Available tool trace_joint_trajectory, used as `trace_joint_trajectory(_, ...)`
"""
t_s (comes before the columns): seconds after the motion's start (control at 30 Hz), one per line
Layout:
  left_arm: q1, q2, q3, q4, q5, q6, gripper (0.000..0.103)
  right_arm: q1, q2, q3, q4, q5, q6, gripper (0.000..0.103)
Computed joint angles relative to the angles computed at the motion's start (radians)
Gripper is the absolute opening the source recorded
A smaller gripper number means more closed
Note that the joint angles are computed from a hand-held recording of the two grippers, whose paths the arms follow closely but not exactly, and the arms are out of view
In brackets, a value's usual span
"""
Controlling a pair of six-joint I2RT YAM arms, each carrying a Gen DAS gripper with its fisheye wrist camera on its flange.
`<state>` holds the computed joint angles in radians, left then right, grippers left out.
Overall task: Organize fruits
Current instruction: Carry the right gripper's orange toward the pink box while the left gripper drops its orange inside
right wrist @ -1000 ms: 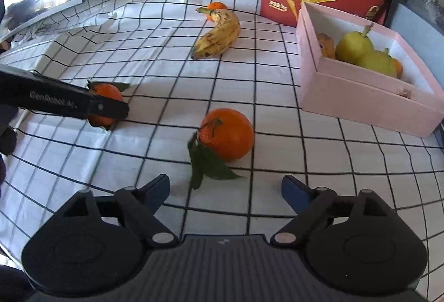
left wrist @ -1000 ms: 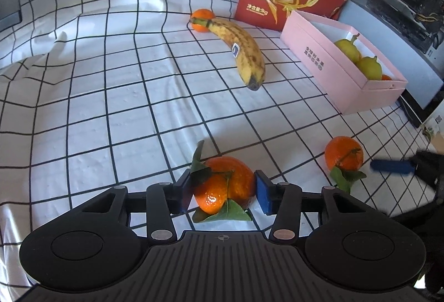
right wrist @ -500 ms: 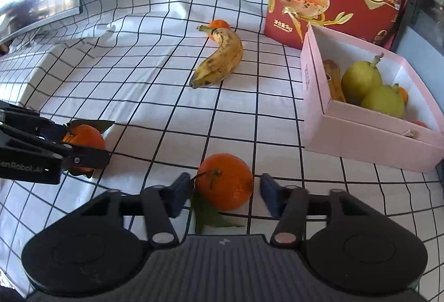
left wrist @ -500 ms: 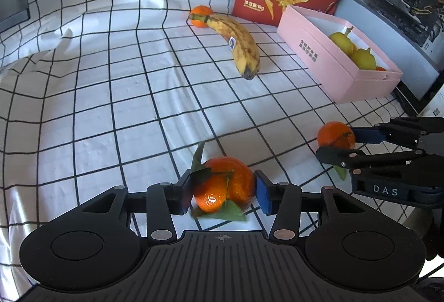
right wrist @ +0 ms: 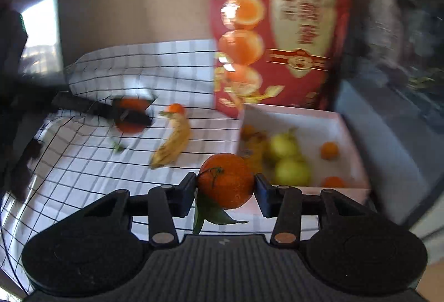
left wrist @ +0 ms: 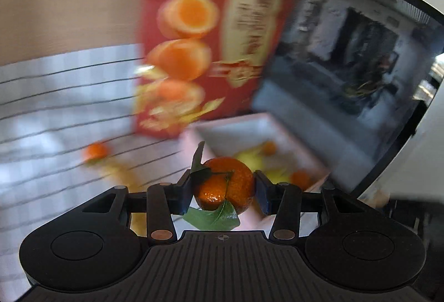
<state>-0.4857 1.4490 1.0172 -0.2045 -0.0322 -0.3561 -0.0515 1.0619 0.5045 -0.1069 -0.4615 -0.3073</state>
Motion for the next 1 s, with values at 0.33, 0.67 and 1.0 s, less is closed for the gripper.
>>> trace_joint_trajectory(0.33,-0.053,0.587,0.666,-0.123,0.033,-0.032,0.051,-0.339,0.235,0.097,-0.072,-0.105,-0.171,0.045)
trace_joint_trajectory(0.67,-0.002,0.855,1.026,-0.406,-0.071,0.004,0.051,-0.419,0.413,0.178,-0.079,-0.166,-0.219,0.045)
trace_joint_trajectory(1.0,-0.002,0.709,0.776,-0.234,-0.109,-0.028,0.050,-0.385,0.404,0.196,-0.108,-0.170,-0.259,0.045)
